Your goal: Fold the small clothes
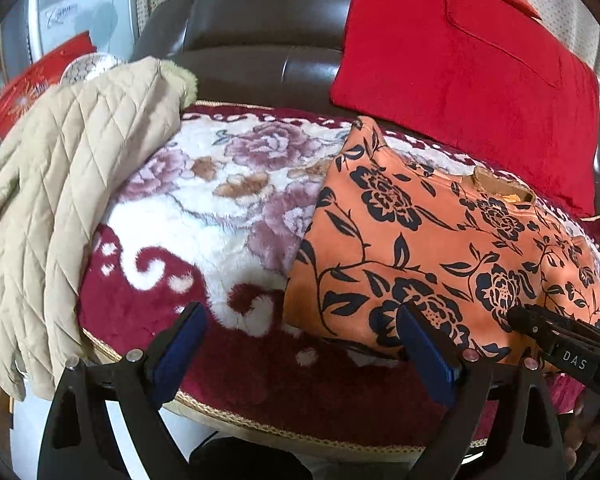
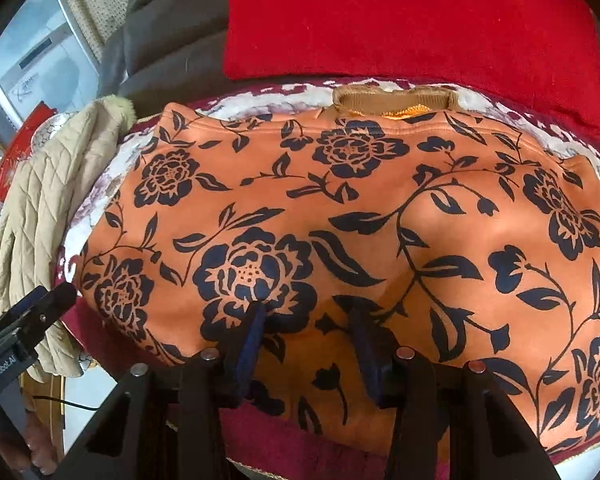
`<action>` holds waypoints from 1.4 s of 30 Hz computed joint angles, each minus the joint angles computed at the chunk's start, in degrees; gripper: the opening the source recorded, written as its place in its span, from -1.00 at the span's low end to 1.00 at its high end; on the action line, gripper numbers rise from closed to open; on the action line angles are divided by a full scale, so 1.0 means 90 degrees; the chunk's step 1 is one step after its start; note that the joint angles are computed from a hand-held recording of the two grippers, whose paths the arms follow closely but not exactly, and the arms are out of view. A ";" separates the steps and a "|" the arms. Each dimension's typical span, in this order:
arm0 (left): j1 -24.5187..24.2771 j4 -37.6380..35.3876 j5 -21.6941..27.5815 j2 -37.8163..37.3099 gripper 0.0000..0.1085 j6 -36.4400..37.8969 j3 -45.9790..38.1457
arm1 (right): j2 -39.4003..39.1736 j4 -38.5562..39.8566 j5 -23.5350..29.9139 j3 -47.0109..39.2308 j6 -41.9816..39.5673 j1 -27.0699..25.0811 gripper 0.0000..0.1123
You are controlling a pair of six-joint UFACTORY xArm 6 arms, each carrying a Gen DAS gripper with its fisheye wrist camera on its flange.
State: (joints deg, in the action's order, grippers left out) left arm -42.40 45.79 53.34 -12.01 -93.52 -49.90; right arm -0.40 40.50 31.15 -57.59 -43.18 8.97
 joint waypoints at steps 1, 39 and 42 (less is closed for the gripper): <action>-0.0034 0.0047 0.0064 0.0020 0.77 0.0000 -0.0041 | 0.0005 0.0155 -0.0024 0.0015 -0.0125 -0.0008 -0.12; -0.0473 -0.0300 0.0911 0.0929 0.77 0.0800 -0.1021 | -0.0150 0.1109 -0.0208 0.0253 -0.1365 -0.0052 -0.12; -0.0505 -0.0302 0.0994 0.0986 0.77 0.0842 -0.1095 | -0.0167 0.1135 -0.0213 0.0270 -0.1409 -0.0051 -0.12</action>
